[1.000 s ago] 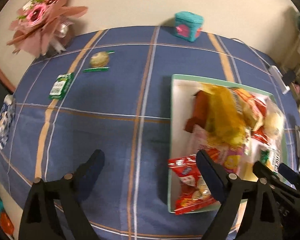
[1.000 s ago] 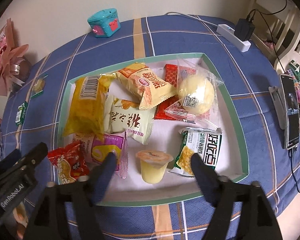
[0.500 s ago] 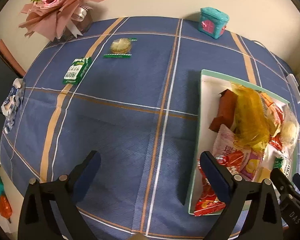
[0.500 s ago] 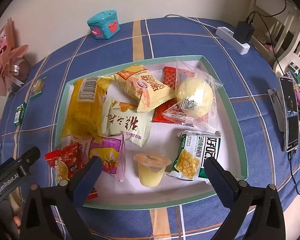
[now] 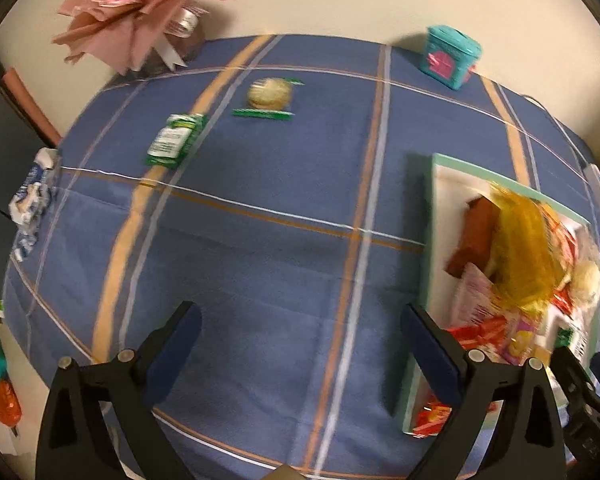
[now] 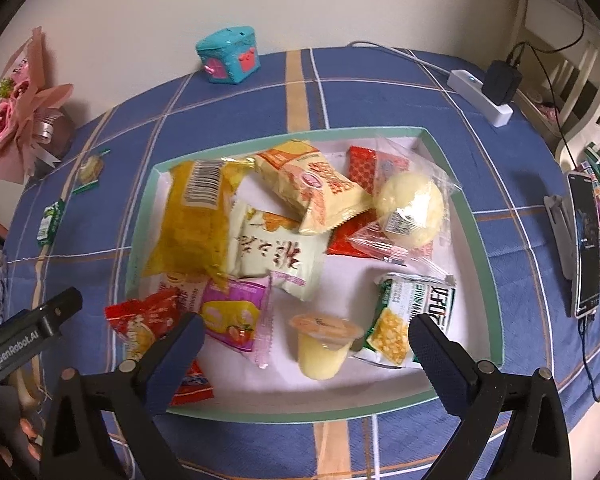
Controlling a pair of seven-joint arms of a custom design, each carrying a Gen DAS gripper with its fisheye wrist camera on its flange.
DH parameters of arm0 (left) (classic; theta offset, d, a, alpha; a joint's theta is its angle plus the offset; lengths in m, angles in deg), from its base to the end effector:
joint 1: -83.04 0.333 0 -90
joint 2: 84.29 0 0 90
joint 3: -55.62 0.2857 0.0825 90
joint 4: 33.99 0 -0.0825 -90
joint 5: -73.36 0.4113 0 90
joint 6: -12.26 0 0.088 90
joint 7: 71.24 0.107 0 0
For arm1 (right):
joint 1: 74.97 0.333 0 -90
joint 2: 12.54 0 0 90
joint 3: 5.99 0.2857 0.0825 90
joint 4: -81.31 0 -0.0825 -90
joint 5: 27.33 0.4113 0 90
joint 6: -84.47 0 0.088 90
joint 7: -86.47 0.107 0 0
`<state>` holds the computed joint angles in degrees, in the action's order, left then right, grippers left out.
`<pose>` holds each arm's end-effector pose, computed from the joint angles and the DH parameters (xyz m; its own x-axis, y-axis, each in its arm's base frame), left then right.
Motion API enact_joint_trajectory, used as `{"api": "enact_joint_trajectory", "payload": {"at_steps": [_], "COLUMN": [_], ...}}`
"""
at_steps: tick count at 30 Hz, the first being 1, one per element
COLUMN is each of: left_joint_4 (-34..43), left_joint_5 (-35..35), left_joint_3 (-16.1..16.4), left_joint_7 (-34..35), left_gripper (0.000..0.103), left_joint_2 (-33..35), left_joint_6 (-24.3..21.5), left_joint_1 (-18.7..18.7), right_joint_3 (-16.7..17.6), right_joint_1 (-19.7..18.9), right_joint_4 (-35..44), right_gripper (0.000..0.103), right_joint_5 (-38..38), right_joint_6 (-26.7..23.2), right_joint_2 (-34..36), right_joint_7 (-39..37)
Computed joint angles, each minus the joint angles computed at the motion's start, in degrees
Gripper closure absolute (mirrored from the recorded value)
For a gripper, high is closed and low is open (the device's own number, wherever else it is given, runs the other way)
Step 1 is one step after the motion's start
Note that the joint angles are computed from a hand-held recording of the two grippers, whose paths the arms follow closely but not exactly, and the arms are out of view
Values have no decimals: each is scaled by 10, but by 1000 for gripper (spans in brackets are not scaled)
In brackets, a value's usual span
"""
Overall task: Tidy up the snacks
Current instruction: 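Move both tools back over the green biscuit pack and round cake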
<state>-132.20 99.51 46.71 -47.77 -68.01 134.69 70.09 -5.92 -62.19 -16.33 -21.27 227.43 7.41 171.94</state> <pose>0.6326 -0.2257 0.4002 0.5468 -0.8357 -0.0512 -0.7868 -0.4919 -0.3728 0.6857 0.1557 0.3970 0.2438 -0.9680 -0.0602 -0.8812 -0.1952 -0.4306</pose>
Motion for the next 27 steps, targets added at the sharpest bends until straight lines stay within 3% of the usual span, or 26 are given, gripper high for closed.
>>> {"api": "enact_joint_trajectory", "payload": {"at_steps": [6,27], "left_joint_4": [-42,-162], "left_joint_5": [3,-19], "left_joint_3": [7,9], "left_joint_7": [-16,-47], "left_gripper": [3,4], "left_joint_2": [-34,-122], "left_joint_6": [-7,25], "left_joint_1": [14,71], "right_joint_3": [21,46], "right_joint_1": [-7,38], "right_joint_4": [-8,-5], "right_gripper": [0,0], "right_joint_5": [53,91], "right_joint_6": [7,26], "right_joint_2": [-9,-7], "right_joint_7": [-39,-83]}}
